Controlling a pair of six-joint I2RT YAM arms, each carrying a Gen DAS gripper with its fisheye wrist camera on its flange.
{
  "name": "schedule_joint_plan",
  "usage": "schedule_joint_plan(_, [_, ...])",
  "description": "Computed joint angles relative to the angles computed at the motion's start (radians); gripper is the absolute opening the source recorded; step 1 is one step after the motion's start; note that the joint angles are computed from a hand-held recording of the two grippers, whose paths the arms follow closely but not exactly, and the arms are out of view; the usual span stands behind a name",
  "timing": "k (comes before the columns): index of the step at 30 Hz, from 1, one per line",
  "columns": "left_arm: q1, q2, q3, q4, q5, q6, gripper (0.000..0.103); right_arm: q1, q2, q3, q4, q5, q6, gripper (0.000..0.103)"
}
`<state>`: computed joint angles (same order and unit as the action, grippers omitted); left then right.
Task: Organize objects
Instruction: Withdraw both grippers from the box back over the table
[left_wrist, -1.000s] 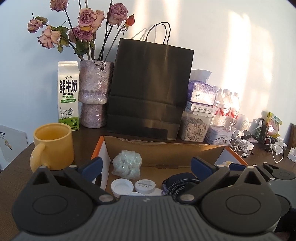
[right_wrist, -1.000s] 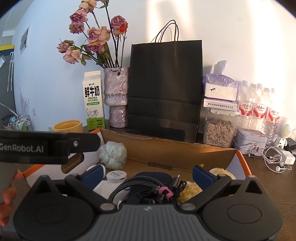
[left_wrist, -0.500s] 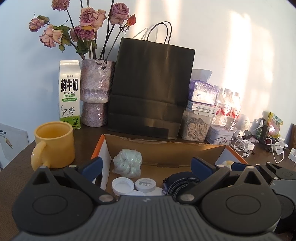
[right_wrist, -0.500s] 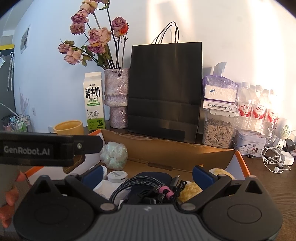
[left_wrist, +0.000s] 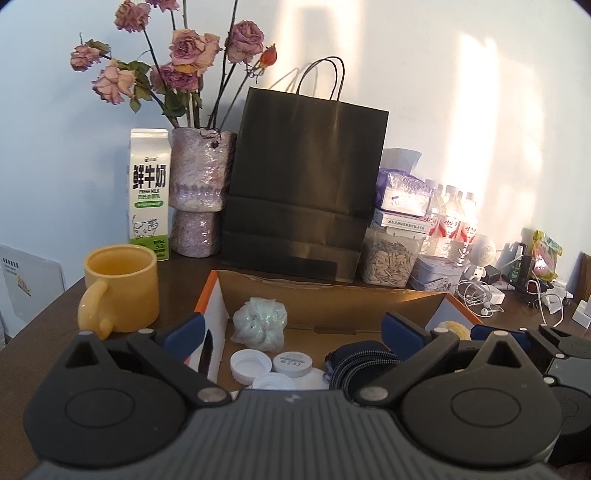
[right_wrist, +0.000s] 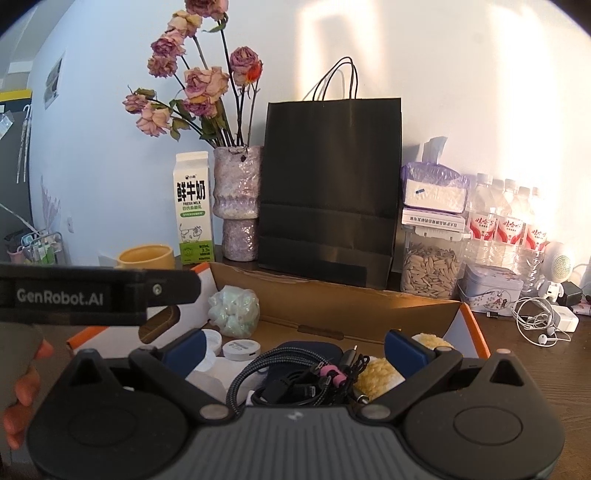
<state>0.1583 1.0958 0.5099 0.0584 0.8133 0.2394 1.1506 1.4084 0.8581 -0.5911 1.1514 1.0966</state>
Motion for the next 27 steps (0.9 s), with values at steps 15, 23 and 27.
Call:
schedule_joint_plan(15, [0.204, -0.151, 0.01, -0.285, 0.165, 0.175, 0.103, 0.183, 0.137, 0.192, -0.528, 0.054, 0.506, 0.103])
schedule_joint_plan(23, [0.352, -0.171, 0.05, -0.512, 0.269, 0.386, 0.103, 0.294, 0.24, 0.284, -0.799, 0.027, 0.8, 0.103])
schedule_joint_plan(27, [0.433, -0.149, 0.079, -0.651, 0.31, 0.535, 0.103, 0.34, 0.275, 0.302, -0.878, -0.003, 0.91, 0.103])
